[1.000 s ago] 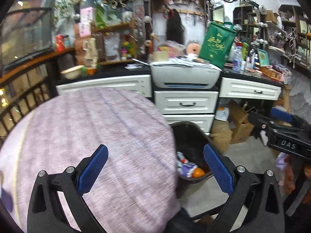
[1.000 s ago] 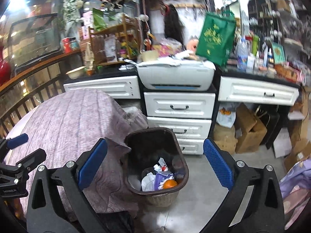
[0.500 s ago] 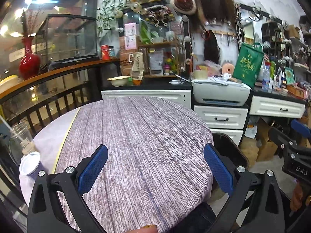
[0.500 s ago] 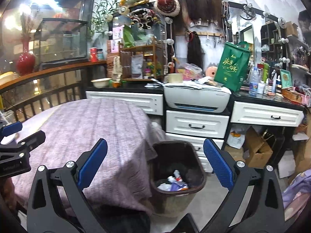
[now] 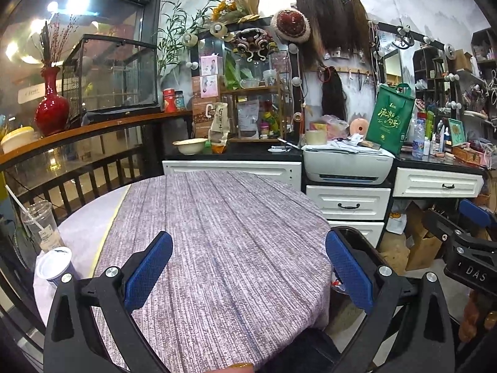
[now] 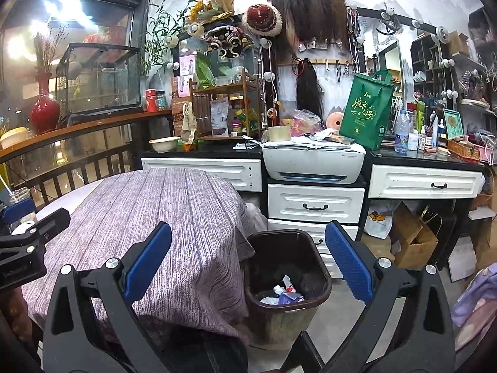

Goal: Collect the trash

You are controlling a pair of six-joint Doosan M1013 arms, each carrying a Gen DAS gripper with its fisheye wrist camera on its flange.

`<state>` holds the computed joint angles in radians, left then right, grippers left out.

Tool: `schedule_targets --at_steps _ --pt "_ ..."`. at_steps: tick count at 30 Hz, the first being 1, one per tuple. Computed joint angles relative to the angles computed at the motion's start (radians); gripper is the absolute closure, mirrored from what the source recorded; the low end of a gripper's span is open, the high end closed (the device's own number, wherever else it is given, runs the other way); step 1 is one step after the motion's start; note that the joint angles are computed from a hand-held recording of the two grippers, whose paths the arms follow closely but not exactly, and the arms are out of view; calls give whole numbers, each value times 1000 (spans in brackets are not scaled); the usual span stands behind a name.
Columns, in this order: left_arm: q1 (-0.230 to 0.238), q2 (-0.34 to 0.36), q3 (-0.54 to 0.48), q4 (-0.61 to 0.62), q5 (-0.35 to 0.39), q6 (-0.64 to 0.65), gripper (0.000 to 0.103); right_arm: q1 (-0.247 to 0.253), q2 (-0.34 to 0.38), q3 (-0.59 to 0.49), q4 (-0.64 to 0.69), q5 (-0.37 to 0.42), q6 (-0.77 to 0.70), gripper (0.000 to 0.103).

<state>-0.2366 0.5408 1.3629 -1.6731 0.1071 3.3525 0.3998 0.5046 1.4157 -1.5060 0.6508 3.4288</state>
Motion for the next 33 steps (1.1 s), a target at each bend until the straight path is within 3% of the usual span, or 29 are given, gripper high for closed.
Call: schedule_targets --at_steps 11,18,33 --pt "7 -2 10 -164 26 149 5 -3 -1 2 8 -8 0 6" --pt "9 -1 7 -67 35 46 5 -4 -2 3 8 -10 0 6" --pt "12 -1 6 5 58 -30 5 -4 -2 4 18 -11 2 6"
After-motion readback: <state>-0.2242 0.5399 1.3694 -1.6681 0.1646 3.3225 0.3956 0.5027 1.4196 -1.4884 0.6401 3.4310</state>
